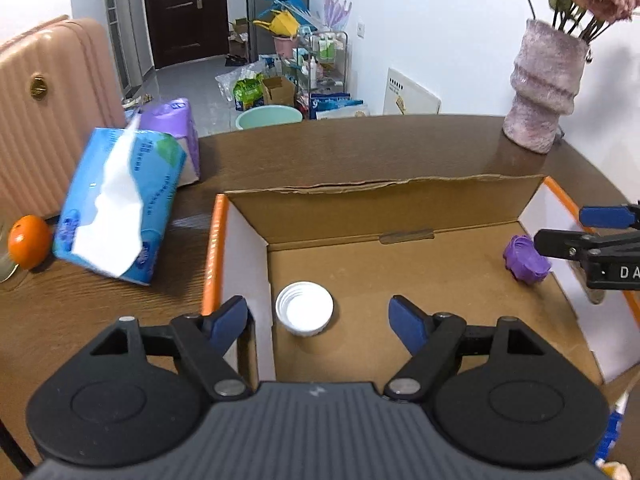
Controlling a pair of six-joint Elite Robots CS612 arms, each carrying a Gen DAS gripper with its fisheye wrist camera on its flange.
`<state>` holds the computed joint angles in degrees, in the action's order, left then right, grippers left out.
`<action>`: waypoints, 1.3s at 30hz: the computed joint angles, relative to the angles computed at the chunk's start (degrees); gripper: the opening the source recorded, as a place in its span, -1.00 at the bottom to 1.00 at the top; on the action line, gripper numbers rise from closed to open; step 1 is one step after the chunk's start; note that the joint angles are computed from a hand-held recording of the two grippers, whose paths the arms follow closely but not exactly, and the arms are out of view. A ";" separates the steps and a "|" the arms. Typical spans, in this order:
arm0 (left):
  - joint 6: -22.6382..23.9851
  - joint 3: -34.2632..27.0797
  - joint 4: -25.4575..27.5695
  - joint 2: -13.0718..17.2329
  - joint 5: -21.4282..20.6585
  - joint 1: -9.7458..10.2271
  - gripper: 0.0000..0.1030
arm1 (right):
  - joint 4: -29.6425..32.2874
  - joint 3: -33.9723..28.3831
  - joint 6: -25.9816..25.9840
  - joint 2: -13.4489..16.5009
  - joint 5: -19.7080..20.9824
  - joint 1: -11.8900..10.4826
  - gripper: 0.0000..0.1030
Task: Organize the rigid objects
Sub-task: 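Carry both caps into the cardboard box and open both grippers, then withdraw both tools from the box back toward the table objects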
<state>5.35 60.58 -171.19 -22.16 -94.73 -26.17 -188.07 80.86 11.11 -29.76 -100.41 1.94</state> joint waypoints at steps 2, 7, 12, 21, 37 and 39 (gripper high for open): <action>0.10 2.65 -2.20 -1.40 -0.04 0.04 0.57 | -2.01 1.96 0.15 -1.02 -0.04 0.21 0.55; -1.54 9.74 -8.17 -4.82 -1.17 0.44 0.60 | -6.84 7.07 -0.91 -3.40 -0.81 1.29 0.57; -2.37 16.96 -16.39 -7.59 0.11 0.41 0.67 | -13.27 12.05 -1.17 -5.14 -2.75 2.86 0.61; -4.46 32.19 -40.95 -11.33 -0.93 0.83 0.86 | -32.72 20.48 -5.74 -5.09 -9.14 7.63 0.71; -6.34 52.37 -68.13 -11.12 -0.28 2.45 1.00 | -53.92 28.93 -0.51 -0.32 -21.81 18.98 0.89; -5.91 53.17 -68.92 -11.03 -0.73 2.60 1.00 | -54.59 29.50 -0.13 0.12 -22.75 20.07 0.89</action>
